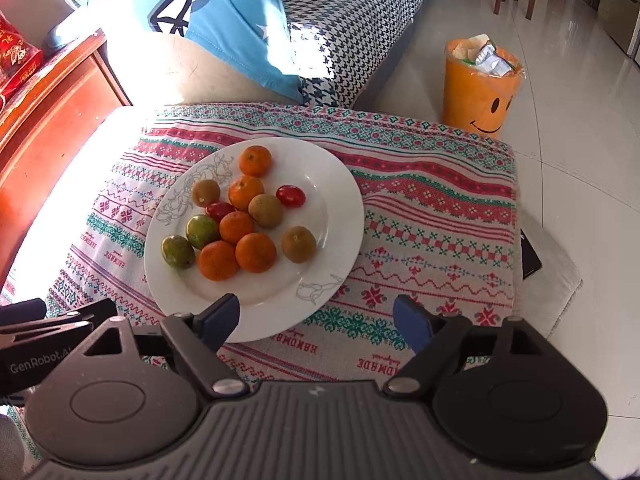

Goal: Organize fruits

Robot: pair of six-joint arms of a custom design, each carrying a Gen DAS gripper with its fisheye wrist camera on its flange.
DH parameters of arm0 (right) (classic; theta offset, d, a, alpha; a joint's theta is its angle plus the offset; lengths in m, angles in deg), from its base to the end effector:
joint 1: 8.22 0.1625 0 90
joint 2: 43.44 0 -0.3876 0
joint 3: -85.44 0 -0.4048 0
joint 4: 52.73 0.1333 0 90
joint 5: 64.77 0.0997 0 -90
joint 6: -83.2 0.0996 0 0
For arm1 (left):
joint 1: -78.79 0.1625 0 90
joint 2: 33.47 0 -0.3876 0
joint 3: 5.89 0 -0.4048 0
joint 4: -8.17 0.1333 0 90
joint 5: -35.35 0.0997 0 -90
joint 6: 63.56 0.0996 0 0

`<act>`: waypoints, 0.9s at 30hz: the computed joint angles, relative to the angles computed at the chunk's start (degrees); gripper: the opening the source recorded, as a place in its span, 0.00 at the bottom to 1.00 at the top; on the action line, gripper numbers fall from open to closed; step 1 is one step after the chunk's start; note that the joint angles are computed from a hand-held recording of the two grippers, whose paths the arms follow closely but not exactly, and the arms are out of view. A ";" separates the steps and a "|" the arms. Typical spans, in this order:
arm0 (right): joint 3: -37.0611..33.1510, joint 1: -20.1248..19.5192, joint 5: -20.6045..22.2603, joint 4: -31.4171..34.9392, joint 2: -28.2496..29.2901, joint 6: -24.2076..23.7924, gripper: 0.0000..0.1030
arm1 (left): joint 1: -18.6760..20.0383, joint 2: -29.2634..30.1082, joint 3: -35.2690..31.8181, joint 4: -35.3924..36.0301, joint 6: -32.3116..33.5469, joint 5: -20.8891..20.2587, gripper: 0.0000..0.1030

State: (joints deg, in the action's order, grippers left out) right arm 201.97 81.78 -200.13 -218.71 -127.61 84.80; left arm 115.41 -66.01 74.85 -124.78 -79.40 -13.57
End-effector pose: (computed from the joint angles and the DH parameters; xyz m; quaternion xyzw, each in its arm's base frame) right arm 0.0624 -0.5018 0.3495 -0.1552 -0.8545 0.3478 0.3532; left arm -0.4344 -0.5705 -0.0147 0.3162 0.8805 -0.1638 0.3128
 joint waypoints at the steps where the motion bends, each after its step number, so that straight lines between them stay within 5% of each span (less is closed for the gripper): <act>1: -0.19 -0.05 -0.29 0.20 0.21 -0.12 0.82 | -0.01 0.46 -0.93 1.06 0.16 0.50 0.82; 7: -1.58 -0.80 0.65 3.58 0.80 3.06 0.83 | 0.22 3.10 -5.39 4.72 1.07 2.00 0.83; 27: -1.56 -0.60 -0.96 1.94 1.42 2.67 0.83 | -0.13 7.07 -8.15 7.71 2.44 5.09 0.86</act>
State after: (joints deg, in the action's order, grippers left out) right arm 200.41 81.17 -201.09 -216.77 -126.19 87.47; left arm 115.29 -58.94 66.69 -117.07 -76.96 -8.48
